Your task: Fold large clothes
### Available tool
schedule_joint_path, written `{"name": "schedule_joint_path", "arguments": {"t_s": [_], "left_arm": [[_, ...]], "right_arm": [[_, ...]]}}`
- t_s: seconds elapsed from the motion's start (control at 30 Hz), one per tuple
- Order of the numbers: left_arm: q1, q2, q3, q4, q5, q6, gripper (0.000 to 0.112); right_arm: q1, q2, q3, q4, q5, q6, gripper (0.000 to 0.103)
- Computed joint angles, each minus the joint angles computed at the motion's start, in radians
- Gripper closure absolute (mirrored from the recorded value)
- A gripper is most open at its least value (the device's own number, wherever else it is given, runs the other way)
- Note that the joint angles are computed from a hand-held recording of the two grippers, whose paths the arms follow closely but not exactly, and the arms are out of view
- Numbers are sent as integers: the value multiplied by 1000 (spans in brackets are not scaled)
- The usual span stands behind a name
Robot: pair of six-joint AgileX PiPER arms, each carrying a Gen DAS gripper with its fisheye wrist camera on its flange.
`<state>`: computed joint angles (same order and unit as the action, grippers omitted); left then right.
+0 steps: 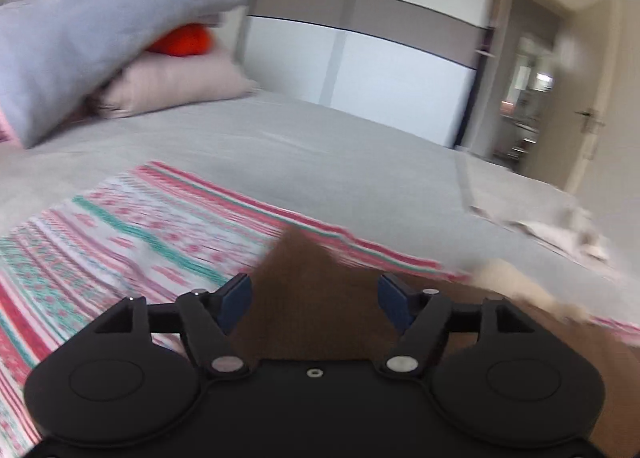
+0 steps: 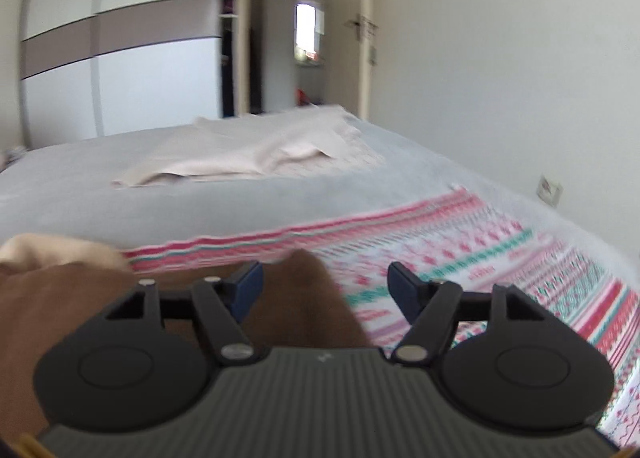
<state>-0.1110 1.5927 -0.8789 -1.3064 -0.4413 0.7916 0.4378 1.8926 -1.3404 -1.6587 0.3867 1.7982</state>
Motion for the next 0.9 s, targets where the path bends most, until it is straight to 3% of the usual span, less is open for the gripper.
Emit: {"name": "schedule_joint_path", "arguments": {"t_s": [0.1, 0.17, 0.27, 0.37, 0.43, 0.5, 0.6, 0.7, 0.8, 0.87, 0.9], "left_arm": [[-152, -5, 30, 78, -69, -7, 30], [-221, 22, 25, 92, -107, 39, 28], [-229, 78, -12, 4, -98, 165, 28], [-162, 113, -27, -107, -89, 265, 26], [-115, 97, 6, -43, -59, 208, 26], [-113, 80, 30, -68, -86, 250, 24], [-50, 34, 91, 9, -33, 198, 23], [-7, -9, 132, -23, -11, 234, 22], [-12, -52, 154, -170, -52, 358, 19], [-53, -99, 178, -256, -109, 423, 21], [-82, -131, 195, -263, -130, 430, 21]], "right_arm": [[94, -10, 6, 54, -42, -131, 31], [140, 10, -5, 70, -41, -178, 31], [160, 64, -58, 239, -1, -371, 26], [100, 71, -61, 388, -72, -461, 20], [76, 59, -36, 358, -86, -436, 20], [63, 36, 3, 290, -86, -395, 19], [18, 6, 49, 323, -104, -407, 19], [-44, -37, 123, 255, -134, -335, 19], [-80, -93, 185, 283, -112, -355, 19], [-62, -125, 207, 319, -7, -383, 19], [-59, -157, 242, 282, -3, -338, 20]]}}
